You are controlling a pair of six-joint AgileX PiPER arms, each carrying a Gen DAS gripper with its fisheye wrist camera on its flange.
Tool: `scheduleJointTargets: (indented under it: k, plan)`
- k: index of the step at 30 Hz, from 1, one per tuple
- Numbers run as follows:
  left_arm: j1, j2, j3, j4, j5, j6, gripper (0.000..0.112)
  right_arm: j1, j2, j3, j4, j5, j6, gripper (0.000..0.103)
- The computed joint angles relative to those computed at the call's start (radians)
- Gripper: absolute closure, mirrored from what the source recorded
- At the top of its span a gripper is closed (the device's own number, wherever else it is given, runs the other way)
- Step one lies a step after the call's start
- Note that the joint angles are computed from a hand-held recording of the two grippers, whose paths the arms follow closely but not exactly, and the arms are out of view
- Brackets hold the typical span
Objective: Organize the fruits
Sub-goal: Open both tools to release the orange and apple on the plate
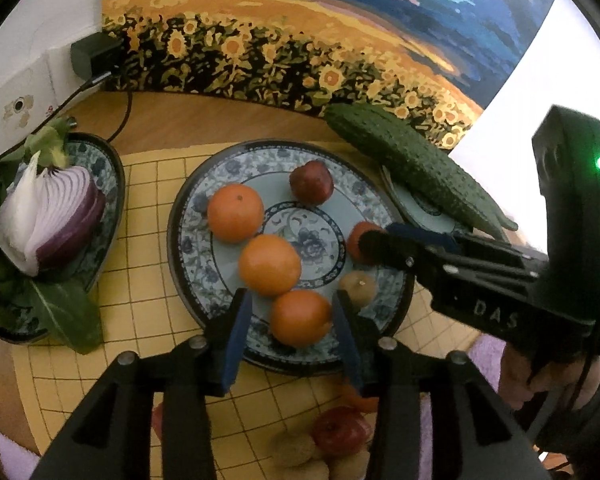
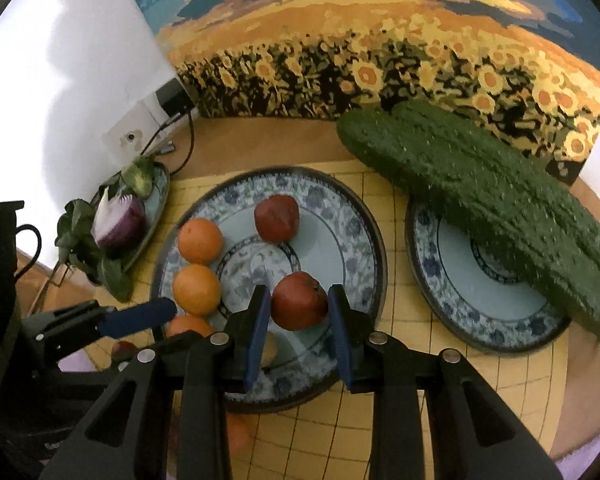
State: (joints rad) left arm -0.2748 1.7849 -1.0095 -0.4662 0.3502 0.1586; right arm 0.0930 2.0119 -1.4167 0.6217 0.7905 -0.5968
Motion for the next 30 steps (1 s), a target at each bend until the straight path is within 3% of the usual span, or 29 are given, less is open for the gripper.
scheduleJointTargets:
  k: [4,10,15,17,23,30]
  plan:
    - [0.013,-0.021,0.023,-0.076,-0.012,0.057,0.041,0.006,-0.021,0.028,-0.021,-0.014,-0.013,0.072]
    - [0.005,-0.076,0.055,-0.056,-0.029,0.041,0.031,0.024,-0.034,0.041,-0.067,-0.039,0.042,0.072]
    - [-0.001,-0.118,0.087,-0.022,-0.048,0.002,0.029,0.025,-0.075,0.079,-0.086,-0.048,0.078,0.067]
    - [-0.003,-0.137,0.108,-0.019,-0.058,-0.007,0.028,0.019,-0.094,0.096,-0.073,-0.048,0.072,0.053]
    - [-0.01,-0.184,0.151,-0.002,-0.075,-0.031,0.028,-0.007,-0.158,0.149,-0.038,-0.041,0.06,0.037]
    - [-0.026,-0.229,0.191,0.064,-0.086,-0.096,0.027,-0.019,-0.214,0.207,-0.021,-0.047,0.059,0.031]
